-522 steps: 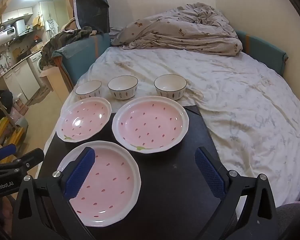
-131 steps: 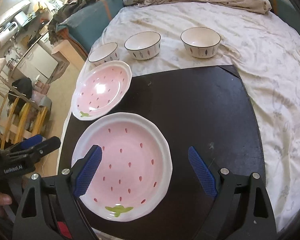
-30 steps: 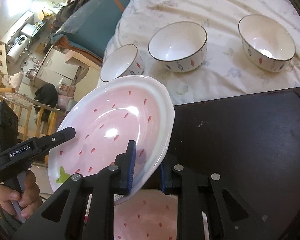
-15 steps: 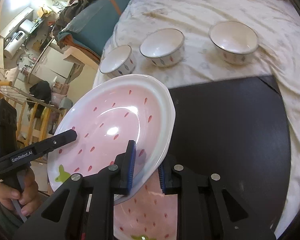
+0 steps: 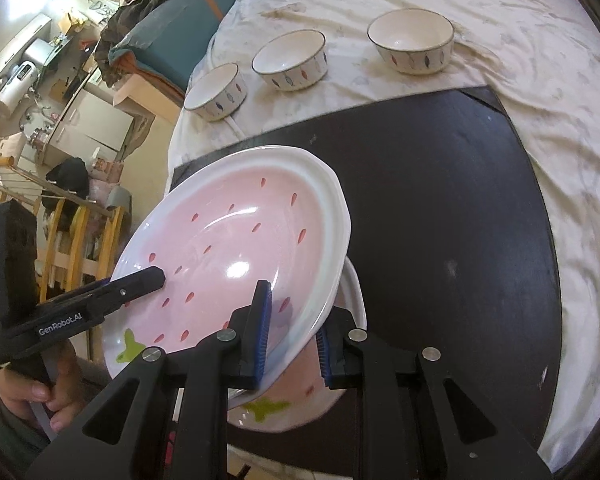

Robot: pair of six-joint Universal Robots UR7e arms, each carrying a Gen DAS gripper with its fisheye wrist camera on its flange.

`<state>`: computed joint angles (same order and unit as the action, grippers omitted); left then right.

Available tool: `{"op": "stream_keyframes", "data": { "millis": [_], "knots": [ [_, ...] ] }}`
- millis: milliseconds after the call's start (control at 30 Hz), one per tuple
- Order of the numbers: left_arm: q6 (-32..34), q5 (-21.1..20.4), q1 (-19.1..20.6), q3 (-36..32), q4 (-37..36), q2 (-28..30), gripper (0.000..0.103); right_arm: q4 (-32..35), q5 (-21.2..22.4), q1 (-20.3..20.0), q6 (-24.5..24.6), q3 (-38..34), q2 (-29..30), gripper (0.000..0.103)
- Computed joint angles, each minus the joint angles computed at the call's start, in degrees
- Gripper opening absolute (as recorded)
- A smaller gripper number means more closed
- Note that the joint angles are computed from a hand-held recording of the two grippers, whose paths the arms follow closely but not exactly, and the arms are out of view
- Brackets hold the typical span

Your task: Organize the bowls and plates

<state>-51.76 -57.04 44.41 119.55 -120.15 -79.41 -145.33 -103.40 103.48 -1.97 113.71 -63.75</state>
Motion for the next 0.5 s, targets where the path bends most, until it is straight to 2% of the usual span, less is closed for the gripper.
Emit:
{"op": "stream_keyframes", "data": {
  "millis": [233,500],
  "knots": [
    [-0.8,1.4,-1.5,0.9,1.8,0.8,0.027,0.1,-0.8,-0.5,0.2,3.3,-2.1,0.023],
    [-0.7,1.8,-1.4,0.4,3.1,3.2,0.027,-3.0,1.3,-3.3,0.8,8.2,-4.5,0.023]
  ]
}}
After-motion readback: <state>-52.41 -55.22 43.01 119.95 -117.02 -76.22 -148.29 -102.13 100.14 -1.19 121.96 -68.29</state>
